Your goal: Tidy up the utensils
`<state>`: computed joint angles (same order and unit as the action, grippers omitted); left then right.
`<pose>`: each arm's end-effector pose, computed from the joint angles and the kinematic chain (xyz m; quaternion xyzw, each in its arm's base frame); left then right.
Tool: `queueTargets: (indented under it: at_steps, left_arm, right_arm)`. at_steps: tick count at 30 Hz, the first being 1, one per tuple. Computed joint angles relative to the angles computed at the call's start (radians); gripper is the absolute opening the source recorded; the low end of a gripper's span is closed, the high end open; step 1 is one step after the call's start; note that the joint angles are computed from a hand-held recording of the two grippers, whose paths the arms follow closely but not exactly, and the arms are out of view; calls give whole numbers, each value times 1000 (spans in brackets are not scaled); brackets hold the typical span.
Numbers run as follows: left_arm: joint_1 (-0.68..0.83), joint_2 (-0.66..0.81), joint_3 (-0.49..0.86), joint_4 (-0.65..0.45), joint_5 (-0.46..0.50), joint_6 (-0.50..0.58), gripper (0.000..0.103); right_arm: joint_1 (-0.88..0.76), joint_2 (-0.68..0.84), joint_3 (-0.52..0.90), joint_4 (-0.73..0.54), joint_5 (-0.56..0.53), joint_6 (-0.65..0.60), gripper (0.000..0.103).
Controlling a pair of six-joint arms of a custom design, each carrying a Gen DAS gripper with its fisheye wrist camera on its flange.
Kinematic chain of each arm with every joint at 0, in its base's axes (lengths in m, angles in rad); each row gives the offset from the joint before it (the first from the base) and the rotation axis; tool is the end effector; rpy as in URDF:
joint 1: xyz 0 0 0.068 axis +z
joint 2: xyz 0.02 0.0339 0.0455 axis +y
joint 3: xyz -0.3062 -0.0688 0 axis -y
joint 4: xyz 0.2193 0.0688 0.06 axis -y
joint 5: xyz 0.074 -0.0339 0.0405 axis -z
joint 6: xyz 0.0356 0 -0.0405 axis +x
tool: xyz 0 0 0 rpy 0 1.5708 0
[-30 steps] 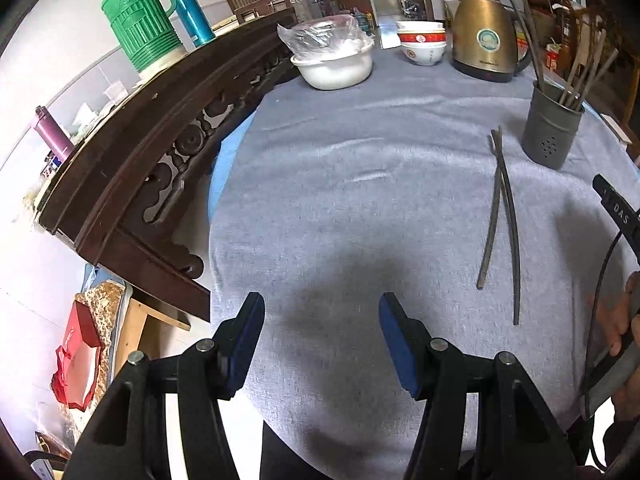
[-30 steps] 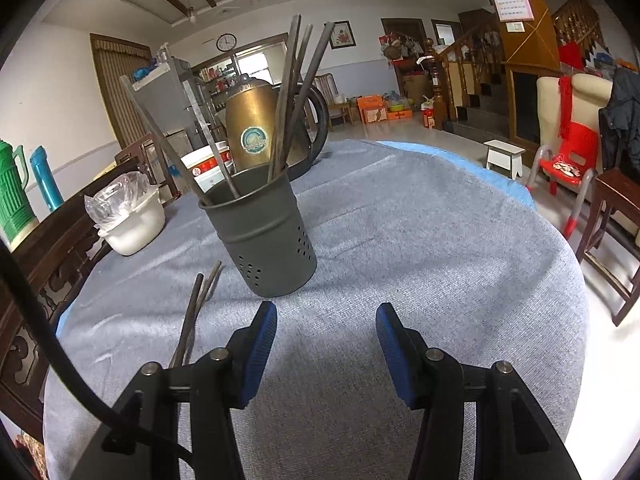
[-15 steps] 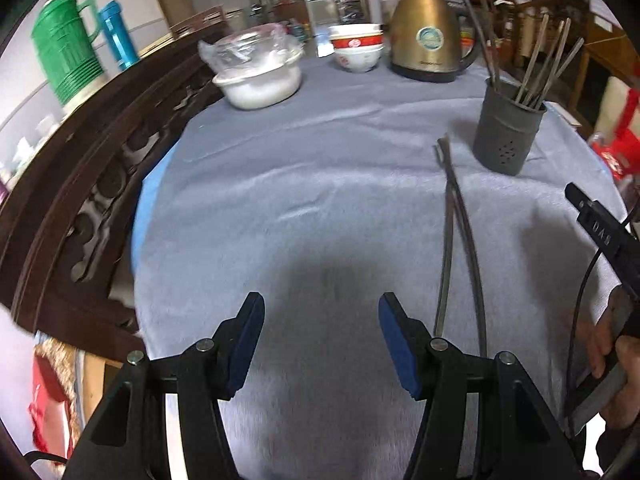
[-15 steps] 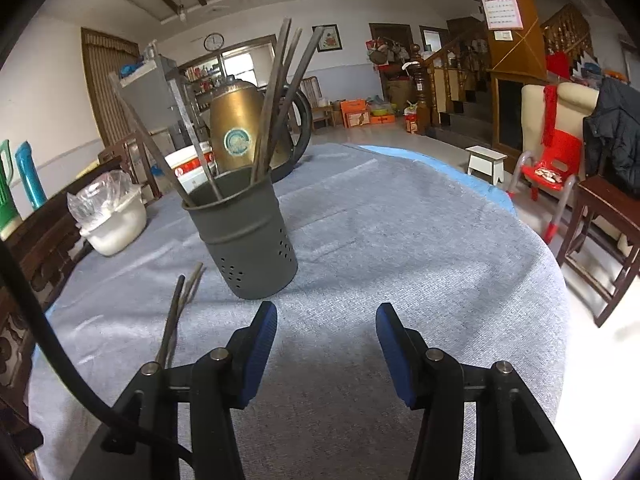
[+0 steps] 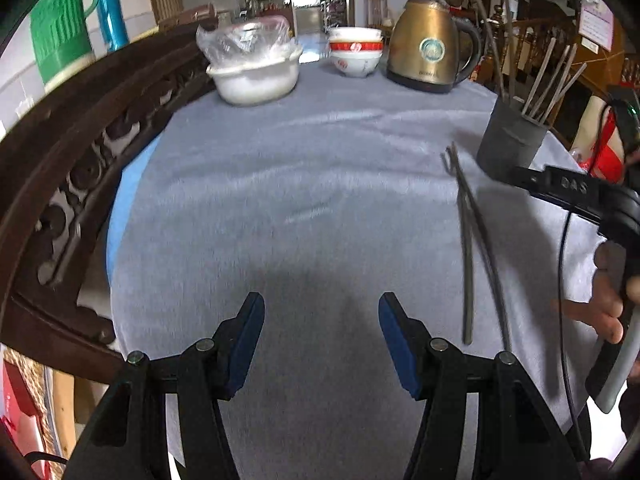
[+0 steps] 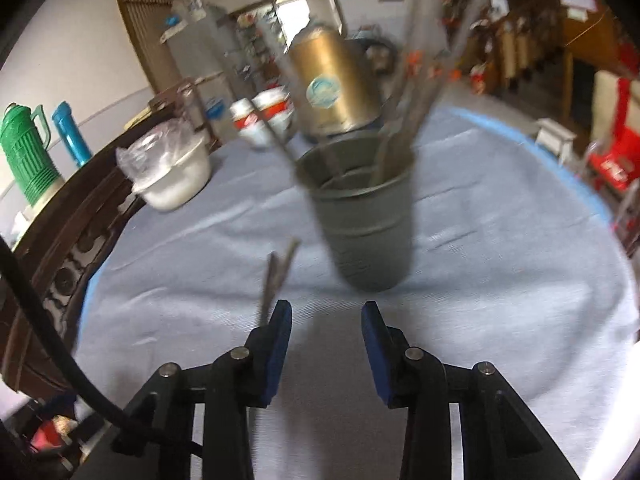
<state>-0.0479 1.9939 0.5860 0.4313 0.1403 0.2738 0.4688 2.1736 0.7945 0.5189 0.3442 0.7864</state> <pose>0.3011 -0.0194 0.0955 0.1730 0.9382 -0.0337 0.2977 0.3305 0.1539 0.0804 0.2049 0.9027 0.0713 0.3717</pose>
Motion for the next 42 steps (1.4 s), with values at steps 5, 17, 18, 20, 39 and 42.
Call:
queueTargets:
  at_steps: [5, 17, 18, 20, 39, 42]
  left_arm:
    - [30, 11, 3, -27, 35, -15, 60]
    - [-19, -15, 8, -73, 46, -28, 60]
    - [-21, -17, 13, -85, 47, -30, 60]
    - [-27, -21, 16, -95, 43, -30, 60]
    - [-218, 149, 237, -293, 88, 3, 46]
    - [-240, 170, 234, -264, 67, -4, 35]
  right_arm:
    - [8, 68, 77, -48, -80, 32, 39]
    - [9, 110, 165, -188, -183, -2, 21]
    - [13, 110, 166, -193, -172, -9, 18]
    - [17, 110, 164, -204, -143, -12, 11]
    - [-103, 19, -158, 80, -286, 40, 9]
    - [-103, 11, -180, 91, -289, 31, 9]
